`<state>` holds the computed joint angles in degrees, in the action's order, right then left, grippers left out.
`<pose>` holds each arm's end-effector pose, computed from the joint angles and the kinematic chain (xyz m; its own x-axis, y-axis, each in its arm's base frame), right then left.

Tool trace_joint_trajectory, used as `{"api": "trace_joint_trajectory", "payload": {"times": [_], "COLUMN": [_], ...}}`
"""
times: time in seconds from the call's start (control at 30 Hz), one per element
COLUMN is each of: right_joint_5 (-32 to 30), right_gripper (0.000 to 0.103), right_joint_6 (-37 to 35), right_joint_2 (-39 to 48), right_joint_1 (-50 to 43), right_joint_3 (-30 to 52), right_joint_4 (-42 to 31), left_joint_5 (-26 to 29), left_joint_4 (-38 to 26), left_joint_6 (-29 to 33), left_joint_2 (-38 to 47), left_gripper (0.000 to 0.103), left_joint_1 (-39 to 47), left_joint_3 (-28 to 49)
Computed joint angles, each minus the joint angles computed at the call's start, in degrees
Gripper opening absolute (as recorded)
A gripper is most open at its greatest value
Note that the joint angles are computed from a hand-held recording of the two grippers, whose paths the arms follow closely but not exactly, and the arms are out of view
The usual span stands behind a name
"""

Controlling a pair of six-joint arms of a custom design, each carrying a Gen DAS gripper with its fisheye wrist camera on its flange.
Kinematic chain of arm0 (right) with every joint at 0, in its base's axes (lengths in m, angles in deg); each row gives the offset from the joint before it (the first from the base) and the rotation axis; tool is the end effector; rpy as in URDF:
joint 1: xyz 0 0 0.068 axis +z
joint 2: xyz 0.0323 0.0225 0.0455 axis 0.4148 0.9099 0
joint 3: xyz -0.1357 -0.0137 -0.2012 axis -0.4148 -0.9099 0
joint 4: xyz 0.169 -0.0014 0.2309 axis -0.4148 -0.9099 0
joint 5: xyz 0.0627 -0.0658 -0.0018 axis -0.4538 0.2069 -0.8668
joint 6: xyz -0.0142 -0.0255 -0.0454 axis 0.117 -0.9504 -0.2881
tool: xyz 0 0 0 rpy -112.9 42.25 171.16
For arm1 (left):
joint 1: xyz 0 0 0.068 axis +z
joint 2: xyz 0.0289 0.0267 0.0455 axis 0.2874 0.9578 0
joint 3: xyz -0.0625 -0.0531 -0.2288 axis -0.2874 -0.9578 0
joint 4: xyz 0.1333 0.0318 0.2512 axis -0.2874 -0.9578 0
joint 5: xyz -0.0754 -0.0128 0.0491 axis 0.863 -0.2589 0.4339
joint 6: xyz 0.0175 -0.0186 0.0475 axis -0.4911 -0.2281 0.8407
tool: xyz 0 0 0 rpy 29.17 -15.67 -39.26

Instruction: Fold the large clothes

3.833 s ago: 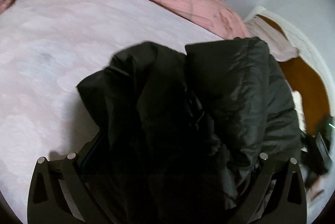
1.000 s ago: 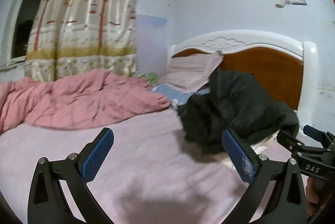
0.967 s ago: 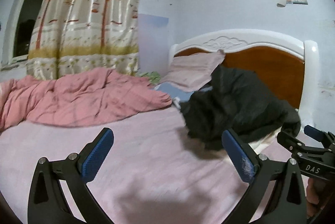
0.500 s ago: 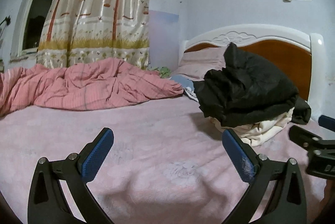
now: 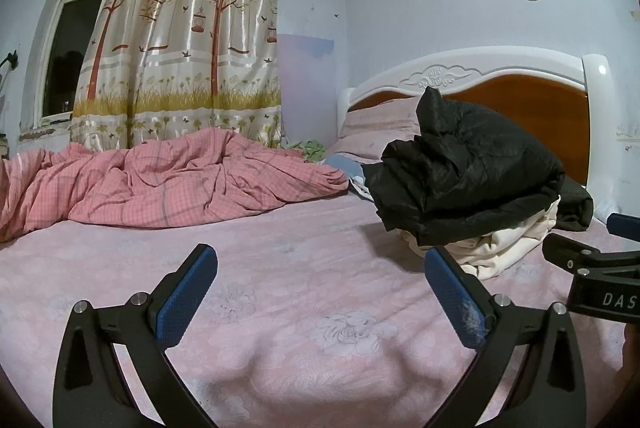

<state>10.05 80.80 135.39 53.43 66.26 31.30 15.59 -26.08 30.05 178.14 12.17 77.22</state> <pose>0.2494 0.1010 0.1949 -0.3167 0.2492 -0.9152 0.7515 0.6546 -0.0818 0.3790 -0.0515 0.1595 -0.1180 0.1037 -0.9876 0.6656 0.7463 -0.0011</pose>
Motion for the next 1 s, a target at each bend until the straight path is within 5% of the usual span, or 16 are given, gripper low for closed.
{"api": "trace_joint_trajectory", "payload": {"times": [1.0], "right_joint_5": [2.20], "right_gripper": [0.103], "right_joint_6": [3.09], "right_joint_2": [1.86], "right_joint_1": [1.39], "right_joint_3": [1.86], "right_joint_4": [-3.54], "left_joint_5": [-0.03], "left_joint_4": [-0.24], "left_joint_6": [0.02], "left_joint_2": [-0.09], "left_gripper": [0.103], "left_joint_1": [0.12], "left_joint_3": [0.07]}}
